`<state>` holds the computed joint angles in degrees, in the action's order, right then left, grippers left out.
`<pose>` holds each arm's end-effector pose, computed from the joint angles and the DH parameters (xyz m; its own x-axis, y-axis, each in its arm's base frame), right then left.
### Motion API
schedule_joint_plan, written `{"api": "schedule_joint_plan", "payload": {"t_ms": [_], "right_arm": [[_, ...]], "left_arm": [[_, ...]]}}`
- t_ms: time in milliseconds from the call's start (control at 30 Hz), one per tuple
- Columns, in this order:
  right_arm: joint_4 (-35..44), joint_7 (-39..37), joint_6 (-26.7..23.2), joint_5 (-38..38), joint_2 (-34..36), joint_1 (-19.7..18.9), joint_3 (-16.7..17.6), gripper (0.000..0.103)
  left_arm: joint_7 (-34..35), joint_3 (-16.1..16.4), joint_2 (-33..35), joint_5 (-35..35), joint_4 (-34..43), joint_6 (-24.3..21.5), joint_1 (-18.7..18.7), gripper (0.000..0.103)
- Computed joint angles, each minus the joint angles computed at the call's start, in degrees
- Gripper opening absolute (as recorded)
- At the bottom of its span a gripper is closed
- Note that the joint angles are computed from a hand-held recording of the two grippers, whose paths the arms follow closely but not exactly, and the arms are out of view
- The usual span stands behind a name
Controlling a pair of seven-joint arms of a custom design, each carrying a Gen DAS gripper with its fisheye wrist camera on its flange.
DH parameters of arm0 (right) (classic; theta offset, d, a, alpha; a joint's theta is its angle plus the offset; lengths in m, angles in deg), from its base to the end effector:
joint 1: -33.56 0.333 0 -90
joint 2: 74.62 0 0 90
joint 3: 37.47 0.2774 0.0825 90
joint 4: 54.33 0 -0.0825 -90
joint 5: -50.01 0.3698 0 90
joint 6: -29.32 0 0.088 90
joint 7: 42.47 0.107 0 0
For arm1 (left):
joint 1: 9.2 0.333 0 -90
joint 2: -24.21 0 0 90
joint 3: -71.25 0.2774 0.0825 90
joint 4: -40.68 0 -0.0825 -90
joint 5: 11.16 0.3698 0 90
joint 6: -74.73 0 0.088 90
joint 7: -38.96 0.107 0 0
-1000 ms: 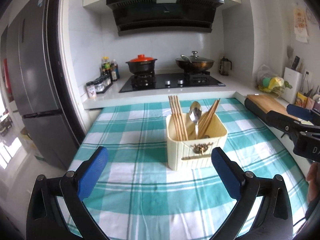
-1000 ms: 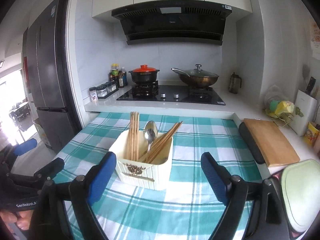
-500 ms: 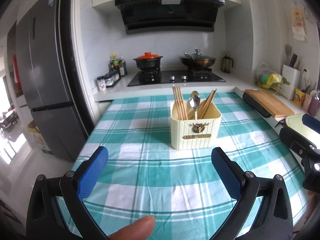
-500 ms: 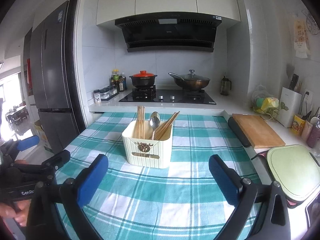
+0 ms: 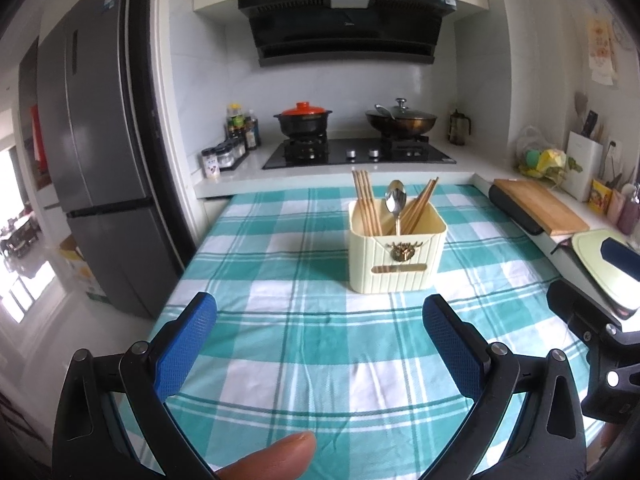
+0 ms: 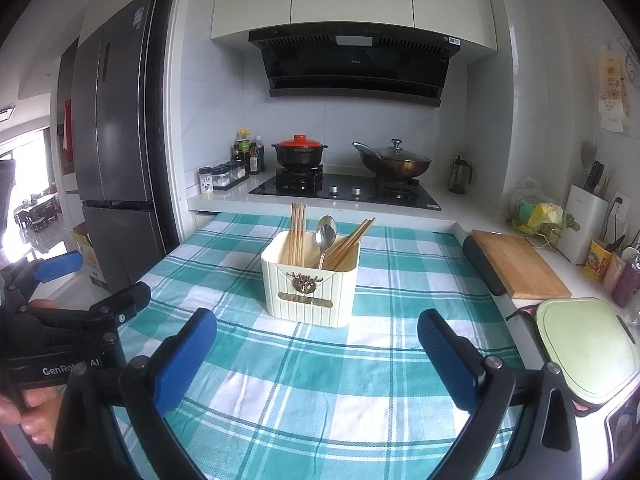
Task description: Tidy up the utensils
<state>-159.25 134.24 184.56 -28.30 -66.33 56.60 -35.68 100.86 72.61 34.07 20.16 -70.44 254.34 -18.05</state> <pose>0.5486 0.2908 0.4796 -0.0169 -0.9989 0.0435 -0.4387 -0.0317 -0.8981 0.6076 -0.1265 0.4809 -0.1564 -0.9862 -0.0539 -0.5068 0.1270 -0.8527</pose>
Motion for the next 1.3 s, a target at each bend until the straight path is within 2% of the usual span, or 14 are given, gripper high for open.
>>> {"api": "schedule_joint_plan", "payload": {"t_ms": [200,333,767,1300], "right_arm": [[0.1,-0.7,-0.5,0.1,-0.2,0.3,0.3,0.102],[-0.2,-0.5,-0.2,0.1,-0.5,0.3,0.4,0.102],[-0.4,-1.2,0.4,1.2,-0.7,0.2,0.6,0.102],[-0.2,-2.9,0.3,3.3,-0.4,0.6,0.4,0.102]], "left_arm": [[0.9,-0.9,-0.9,-2.0,-1.1,0.5,0.8,0.103],[-1.3,0.4,-1.1,0.5,-0.9,0.0,-0.2,0.103],[-3.5,-0.3,-1.7,2.8,-1.3,0.0,0.6,0.103],[-2.1,-1.5,-1.8,1.6,-1.3,-0.5,1.4,0.103]]}}
